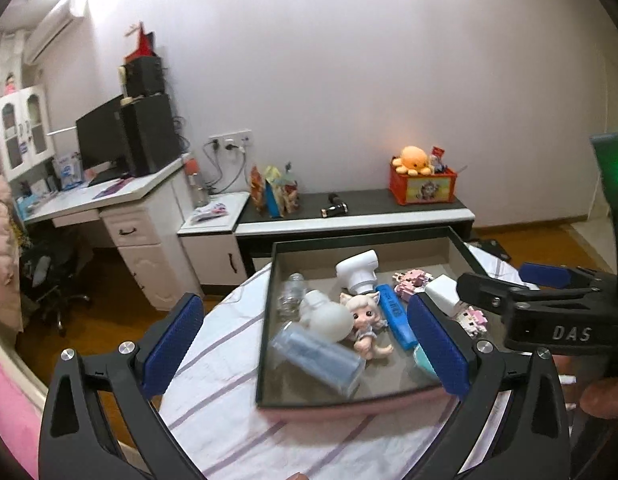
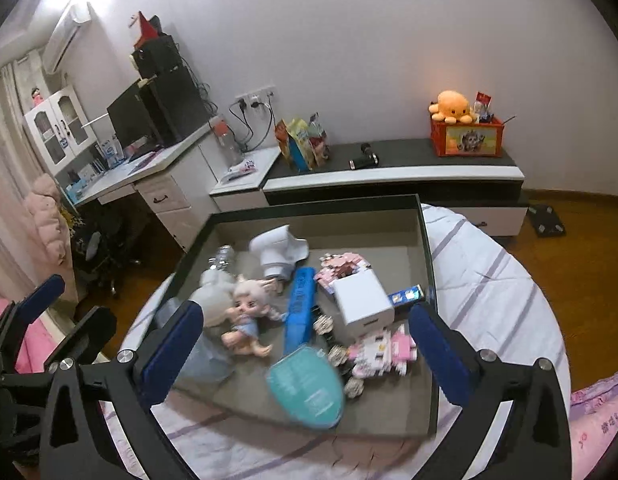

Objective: Organize rigid objects

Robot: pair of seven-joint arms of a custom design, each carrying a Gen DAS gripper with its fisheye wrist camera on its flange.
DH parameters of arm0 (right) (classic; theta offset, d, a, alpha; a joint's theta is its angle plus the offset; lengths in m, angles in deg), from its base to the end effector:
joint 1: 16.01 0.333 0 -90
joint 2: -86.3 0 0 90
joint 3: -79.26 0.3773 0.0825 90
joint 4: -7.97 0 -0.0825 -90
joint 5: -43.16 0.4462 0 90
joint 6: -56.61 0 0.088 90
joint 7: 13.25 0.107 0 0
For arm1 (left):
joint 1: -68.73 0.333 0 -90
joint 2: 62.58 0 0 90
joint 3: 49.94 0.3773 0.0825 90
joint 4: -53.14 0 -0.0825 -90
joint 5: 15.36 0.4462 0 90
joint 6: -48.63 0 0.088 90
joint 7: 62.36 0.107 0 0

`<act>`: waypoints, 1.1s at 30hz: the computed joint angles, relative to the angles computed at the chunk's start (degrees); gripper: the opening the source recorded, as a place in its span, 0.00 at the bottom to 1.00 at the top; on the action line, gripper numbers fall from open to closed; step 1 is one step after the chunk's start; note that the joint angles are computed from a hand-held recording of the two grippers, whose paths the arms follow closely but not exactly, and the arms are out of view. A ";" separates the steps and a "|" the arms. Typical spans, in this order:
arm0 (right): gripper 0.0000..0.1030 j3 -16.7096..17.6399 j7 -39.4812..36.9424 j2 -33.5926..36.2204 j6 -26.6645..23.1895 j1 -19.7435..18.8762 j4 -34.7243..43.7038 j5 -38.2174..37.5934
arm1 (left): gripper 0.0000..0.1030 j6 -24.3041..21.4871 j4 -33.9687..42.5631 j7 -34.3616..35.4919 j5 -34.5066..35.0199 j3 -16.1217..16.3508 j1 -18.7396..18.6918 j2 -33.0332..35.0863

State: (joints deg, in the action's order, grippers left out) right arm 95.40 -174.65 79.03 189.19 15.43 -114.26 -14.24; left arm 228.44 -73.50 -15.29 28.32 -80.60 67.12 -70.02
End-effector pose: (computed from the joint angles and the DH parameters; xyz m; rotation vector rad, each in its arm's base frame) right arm 0.4087 0.4318 0.5344 -1.2435 1.9999 -0.7247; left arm 0.4612 -0.3781 0.5600 -1.0813 2.0728 -1.1286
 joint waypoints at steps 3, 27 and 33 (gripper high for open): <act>1.00 2.10 0.15 0.12 -5.71 1.78 2.34 -0.12 | 1.00 1.66 -4.69 7.77 -10.61 7.51 -7.55 -4.36; 1.00 11.09 8.94 10.64 -54.84 29.16 20.57 -6.43 | 1.00 -12.04 -31.84 22.44 -35.65 16.44 -20.44 -48.39; 1.00 9.53 9.63 12.91 -57.64 33.45 22.68 -6.34 | 1.00 -15.71 -34.96 24.34 -40.60 14.40 -21.44 -55.56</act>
